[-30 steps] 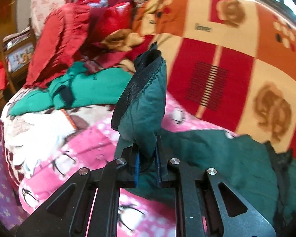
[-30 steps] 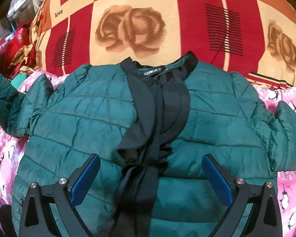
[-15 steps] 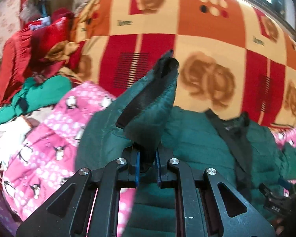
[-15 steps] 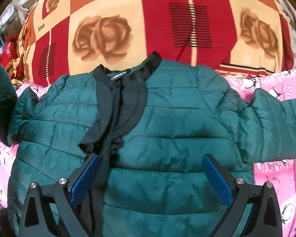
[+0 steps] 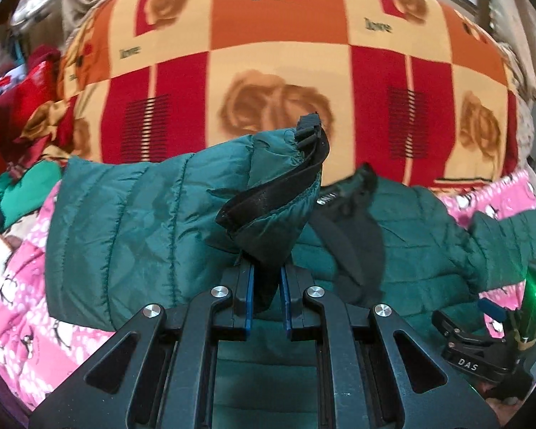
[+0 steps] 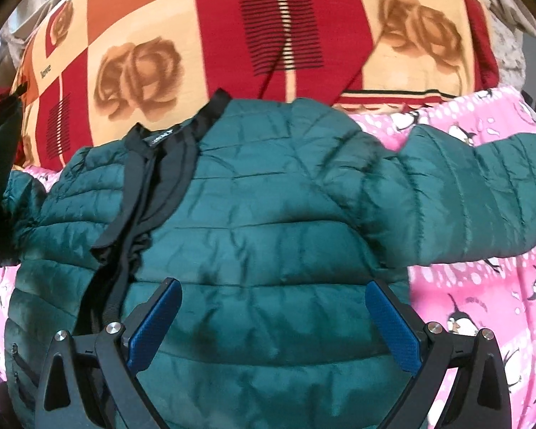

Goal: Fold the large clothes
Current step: 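Lift the sleeve and fold it across the jacket body, then open the left gripper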

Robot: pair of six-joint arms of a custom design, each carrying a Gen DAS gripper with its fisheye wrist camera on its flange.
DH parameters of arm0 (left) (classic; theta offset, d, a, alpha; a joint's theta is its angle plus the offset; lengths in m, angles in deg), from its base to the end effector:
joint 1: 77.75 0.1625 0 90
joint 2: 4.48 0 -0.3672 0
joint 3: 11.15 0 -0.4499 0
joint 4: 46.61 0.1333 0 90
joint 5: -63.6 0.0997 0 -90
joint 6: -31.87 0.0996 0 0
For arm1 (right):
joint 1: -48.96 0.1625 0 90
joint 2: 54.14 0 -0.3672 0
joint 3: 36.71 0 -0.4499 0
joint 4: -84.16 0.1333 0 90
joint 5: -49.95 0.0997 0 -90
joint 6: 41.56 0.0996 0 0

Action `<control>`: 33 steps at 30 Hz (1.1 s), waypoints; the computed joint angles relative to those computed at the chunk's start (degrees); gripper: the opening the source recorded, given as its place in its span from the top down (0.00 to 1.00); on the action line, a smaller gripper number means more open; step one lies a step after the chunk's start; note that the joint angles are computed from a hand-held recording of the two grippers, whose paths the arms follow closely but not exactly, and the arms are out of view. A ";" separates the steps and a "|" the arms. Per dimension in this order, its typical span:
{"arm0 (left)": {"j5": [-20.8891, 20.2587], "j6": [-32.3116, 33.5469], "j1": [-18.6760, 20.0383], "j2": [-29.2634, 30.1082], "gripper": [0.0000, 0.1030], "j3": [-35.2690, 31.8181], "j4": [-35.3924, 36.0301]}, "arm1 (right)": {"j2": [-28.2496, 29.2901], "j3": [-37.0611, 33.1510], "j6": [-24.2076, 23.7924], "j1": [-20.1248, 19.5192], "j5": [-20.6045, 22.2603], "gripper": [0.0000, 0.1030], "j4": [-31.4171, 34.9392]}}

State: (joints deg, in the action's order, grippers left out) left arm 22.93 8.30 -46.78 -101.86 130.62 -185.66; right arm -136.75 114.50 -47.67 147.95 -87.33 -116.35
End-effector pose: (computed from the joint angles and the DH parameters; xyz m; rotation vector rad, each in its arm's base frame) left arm -0.2175 -0.3741 0.1553 0.6950 2.3224 -0.8087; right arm 0.1111 -0.3173 0.1241 -0.0765 -2.2283 0.8660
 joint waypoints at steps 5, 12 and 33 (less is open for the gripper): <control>-1.65 0.42 0.00 5.31 0.89 -1.38 -2.48 | -1.09 0.76 -1.58 -1.19 -1.03 0.01 -1.28; -4.01 -0.24 0.56 12.57 0.89 -2.88 -5.00 | -1.17 0.56 -2.64 -1.97 -1.92 0.01 -2.15; -13.60 0.65 4.03 21.42 0.48 -5.38 -8.73 | -12.63 5.81 1.60 -9.12 5.69 0.01 4.20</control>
